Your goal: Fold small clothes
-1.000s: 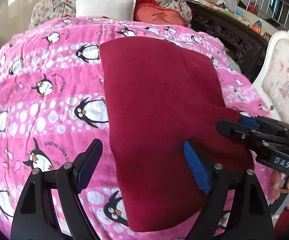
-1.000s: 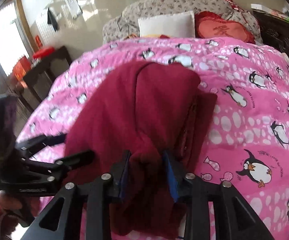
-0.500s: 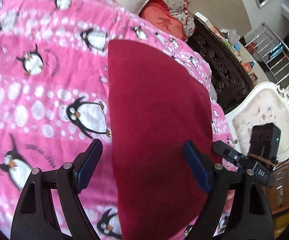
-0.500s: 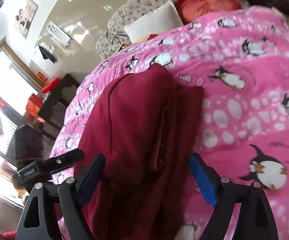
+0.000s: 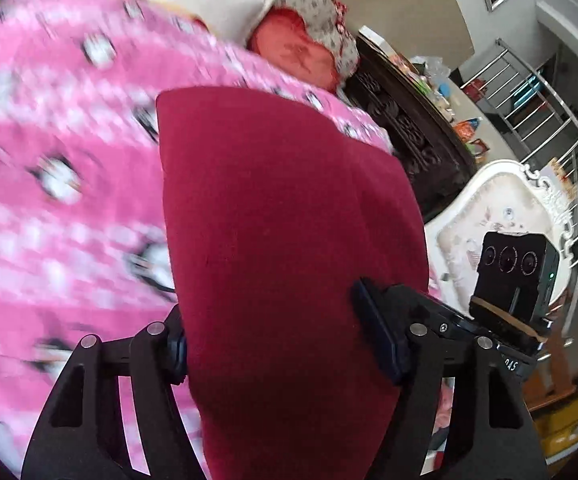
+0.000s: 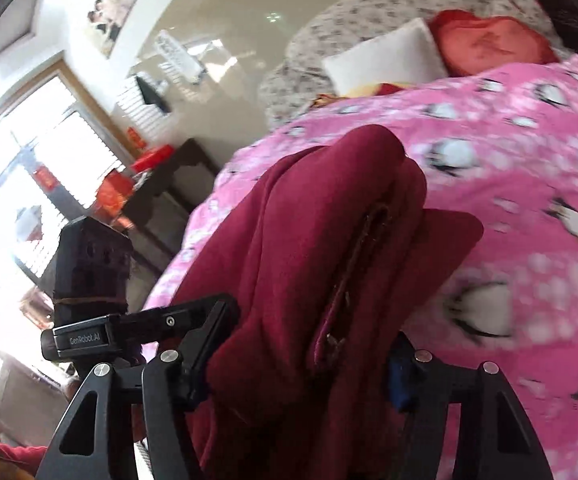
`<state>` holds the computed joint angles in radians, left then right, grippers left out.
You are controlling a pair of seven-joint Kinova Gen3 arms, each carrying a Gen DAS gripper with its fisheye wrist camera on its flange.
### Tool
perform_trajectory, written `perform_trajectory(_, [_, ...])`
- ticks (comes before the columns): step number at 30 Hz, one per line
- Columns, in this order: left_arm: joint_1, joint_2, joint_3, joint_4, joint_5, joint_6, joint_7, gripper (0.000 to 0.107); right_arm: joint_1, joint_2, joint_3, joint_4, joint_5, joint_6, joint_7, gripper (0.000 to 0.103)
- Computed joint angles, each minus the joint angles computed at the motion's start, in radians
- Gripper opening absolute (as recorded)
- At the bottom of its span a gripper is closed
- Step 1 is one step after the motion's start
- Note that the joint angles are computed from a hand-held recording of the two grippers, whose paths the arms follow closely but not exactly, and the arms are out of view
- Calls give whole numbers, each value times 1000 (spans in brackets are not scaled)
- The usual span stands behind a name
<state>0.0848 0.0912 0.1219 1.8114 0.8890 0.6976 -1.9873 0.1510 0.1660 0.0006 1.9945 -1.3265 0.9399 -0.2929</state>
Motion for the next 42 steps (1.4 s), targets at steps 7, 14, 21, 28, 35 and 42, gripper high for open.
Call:
perform_trajectory(7, [-16, -39, -68, 29, -267, -38, 191, 69, -232, 102, -24, -85, 59, -195, -144, 65])
perform_trajectory(14, [-105, -55, 23, 107, -363, -103, 257, 70, -200, 21, -98, -73, 220, -314, -325, 65])
perform_trajectory(21, [47, -72, -29, 133, -622, -209, 499, 71, -342, -9, -91, -146, 393, -414, -392, 63])
perform_trajectory(28, [-157, -69, 240, 129, -816, -230, 701, 71, -518, 101, 31, -199, 664, -536, -626, 63])
perform_trajectory(35, [-443, -143, 564, 168, -1016, -251, 949, 71, -282, -33, -228, -93, 746, -564, -680, 63])
perform_trajectory(42, [-595, -255, 744, 231, -1255, -256, 1233, 71, -518, -32, -68, 14, 1007, -699, -930, 63])
